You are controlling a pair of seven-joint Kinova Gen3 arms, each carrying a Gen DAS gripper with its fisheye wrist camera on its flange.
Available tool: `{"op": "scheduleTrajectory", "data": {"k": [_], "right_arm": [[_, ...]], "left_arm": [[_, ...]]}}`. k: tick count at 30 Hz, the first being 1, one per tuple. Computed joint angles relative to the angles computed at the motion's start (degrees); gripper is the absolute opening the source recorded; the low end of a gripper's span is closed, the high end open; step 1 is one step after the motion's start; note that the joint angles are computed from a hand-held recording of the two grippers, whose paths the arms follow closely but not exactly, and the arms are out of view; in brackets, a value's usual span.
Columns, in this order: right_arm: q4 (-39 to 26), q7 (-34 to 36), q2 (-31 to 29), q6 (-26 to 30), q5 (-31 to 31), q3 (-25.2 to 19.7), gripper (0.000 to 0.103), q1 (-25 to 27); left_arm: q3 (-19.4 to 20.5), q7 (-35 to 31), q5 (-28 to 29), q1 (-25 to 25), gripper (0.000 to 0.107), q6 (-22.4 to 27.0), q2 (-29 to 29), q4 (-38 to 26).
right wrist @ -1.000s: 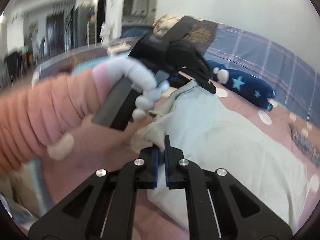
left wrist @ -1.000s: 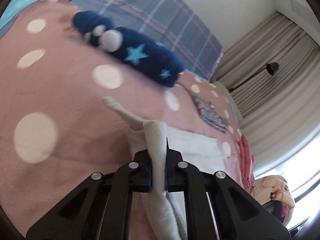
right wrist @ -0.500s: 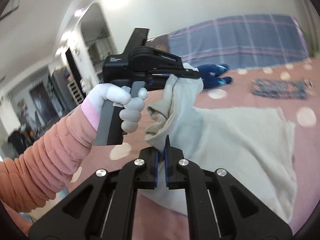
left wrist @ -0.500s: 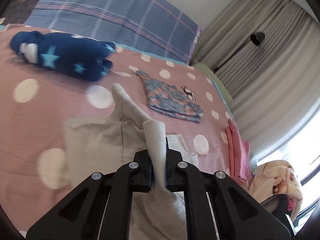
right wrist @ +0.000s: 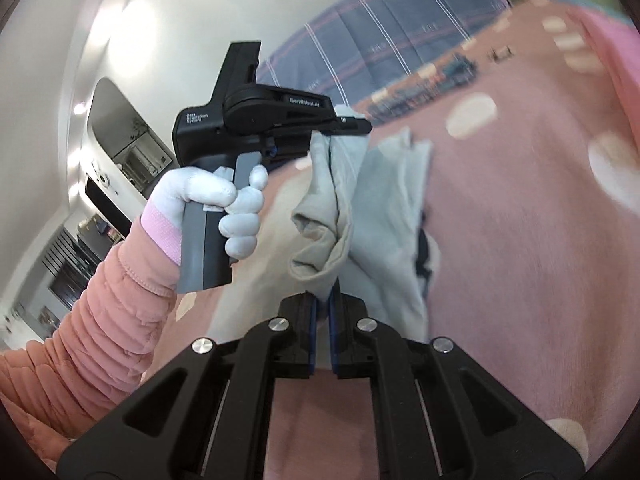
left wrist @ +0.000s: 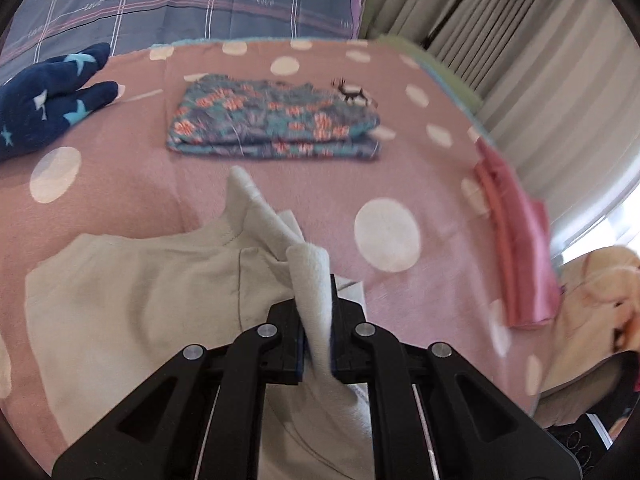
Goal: Fold small clothes
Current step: 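Lift the shirt corner with the left tool while the right tool holds the fold, then open the left tool and release the shirt corner onto the fold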
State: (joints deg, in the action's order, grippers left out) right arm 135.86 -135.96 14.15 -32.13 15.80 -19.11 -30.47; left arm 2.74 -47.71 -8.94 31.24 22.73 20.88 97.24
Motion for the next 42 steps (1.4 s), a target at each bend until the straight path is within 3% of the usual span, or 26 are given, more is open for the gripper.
{"op": "scheduleTrajectory", "data": {"k": [5,11,15,17,20,24,27,31,35,38,39,40,42], "right_arm": [[1.0,-3.5,3.1,-3.2,5.6,-0.8,0.005,3.6],[0.7,-7.4,4.8,-5.4,11.6,-1.5,0.005,6.6],[0.1,-11.5,5.8,-6.6,16.0,-2.1,0.005,8.7],[-0.1,-12.5,6.3,-6.5,17.2,-1.8,0.005,9.1],[-0.2,-13.8,6.6,-6.0,17.9,-1.6,0.010,9.2],[-0.5,-14.8,6.9,-5.2,18.5,-1.7,0.014,9.4],[-1.1,-16.7,7.1,-4.6,20.0,-2.1,0.024,10.3],[-2.4,-18.6,7.6,-3.3,21.6,-2.4,0.027,10.8],[-3.7,-20.6,7.3,-1.5,22.8,-3.1,0.037,10.9],[-4.6,-21.3,6.6,0.8,22.0,-3.3,0.034,9.9],[-4.9,-21.1,6.4,1.7,21.1,-3.1,0.029,9.3],[-5.1,-20.8,6.2,2.3,20.5,-3.1,0.017,9.0],[-5.2,-20.9,5.8,2.3,19.8,-3.4,0.012,9.1]], "left_arm": [[2.2,7.1,-9.5,0.3,0.009,3.1,1.6,-2.0],[15.6,17.7,-23.5,-7.9,0.010,7.3,3.2,-3.2],[23.5,25.8,-32.5,-12.0,0.037,9.7,2.3,-2.1],[22.2,30.5,-36.5,-10.1,0.040,6.8,-0.9,1.8],[16.3,37.5,-41.6,-2.5,0.052,5.3,-7.3,9.1],[12.1,46.8,-46.8,8.1,0.057,13.0,-13.3,16.3],[10.0,53.8,-48.5,16.1,0.059,20.0,-16.7,21.6],[8.5,60.4,-45.0,26.7,0.059,28.6,-17.8,25.5],[4.8,63.2,-43.4,35.8,0.059,29.0,-18.1,28.2],[3.1,64.7,-45.0,39.3,0.060,29.8,-16.1,28.6],[2.4,65.1,-45.1,39.8,0.060,30.0,-15.2,28.3],[1.0,65.1,-44.9,40.1,0.060,29.6,-14.8,28.3],[-2.2,66.2,-45.3,42.1,0.060,29.4,-13.8,28.1]]}}
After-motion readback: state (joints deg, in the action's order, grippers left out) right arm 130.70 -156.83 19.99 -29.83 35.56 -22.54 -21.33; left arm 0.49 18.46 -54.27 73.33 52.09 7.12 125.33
